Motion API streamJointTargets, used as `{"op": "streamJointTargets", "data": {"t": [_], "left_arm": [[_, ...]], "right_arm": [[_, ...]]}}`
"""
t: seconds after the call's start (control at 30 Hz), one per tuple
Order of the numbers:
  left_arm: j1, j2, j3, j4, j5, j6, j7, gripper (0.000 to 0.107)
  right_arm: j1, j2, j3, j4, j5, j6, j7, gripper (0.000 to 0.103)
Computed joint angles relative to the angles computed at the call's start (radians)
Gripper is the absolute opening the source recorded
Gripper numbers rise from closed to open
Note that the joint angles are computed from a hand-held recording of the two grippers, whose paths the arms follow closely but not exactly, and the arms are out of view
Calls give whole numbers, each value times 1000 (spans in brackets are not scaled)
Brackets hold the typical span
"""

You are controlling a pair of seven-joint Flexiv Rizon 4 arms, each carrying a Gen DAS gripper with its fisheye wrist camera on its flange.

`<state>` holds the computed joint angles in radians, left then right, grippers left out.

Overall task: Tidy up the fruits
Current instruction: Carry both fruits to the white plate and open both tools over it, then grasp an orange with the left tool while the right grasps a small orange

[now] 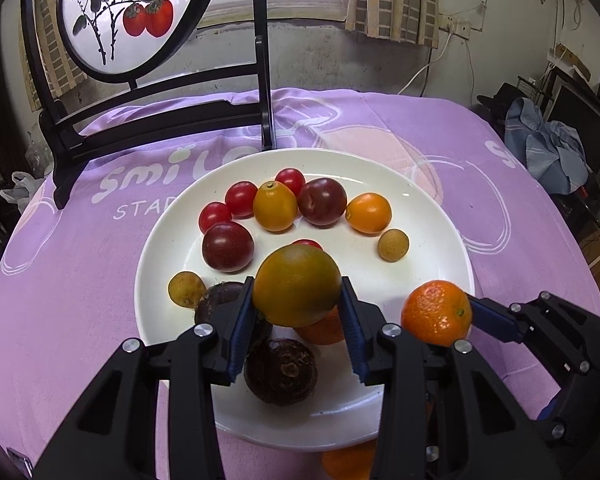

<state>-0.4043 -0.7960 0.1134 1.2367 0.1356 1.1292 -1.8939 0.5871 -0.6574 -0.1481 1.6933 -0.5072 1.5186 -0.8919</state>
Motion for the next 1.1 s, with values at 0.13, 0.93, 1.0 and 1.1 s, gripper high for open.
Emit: {"op": "streamJointTargets", "data": {"t": [0.13, 0.93, 1.0, 1.1], "left_arm": [[1, 1, 3, 0, -14, 20, -25, 65], [-59, 227, 32, 311, 70, 154, -98, 77], [-71, 251, 41, 348, 90, 172, -117, 80], [-84, 280, 48, 397, 116, 184, -140, 81]], "right_arm": [[22, 0, -32, 5, -9, 6, 17, 53], [293, 184, -305, 330, 65, 167, 88, 58], [350, 201, -357, 368, 98, 187, 83, 61], [410, 223, -404, 419, 153, 217, 67, 61]]}}
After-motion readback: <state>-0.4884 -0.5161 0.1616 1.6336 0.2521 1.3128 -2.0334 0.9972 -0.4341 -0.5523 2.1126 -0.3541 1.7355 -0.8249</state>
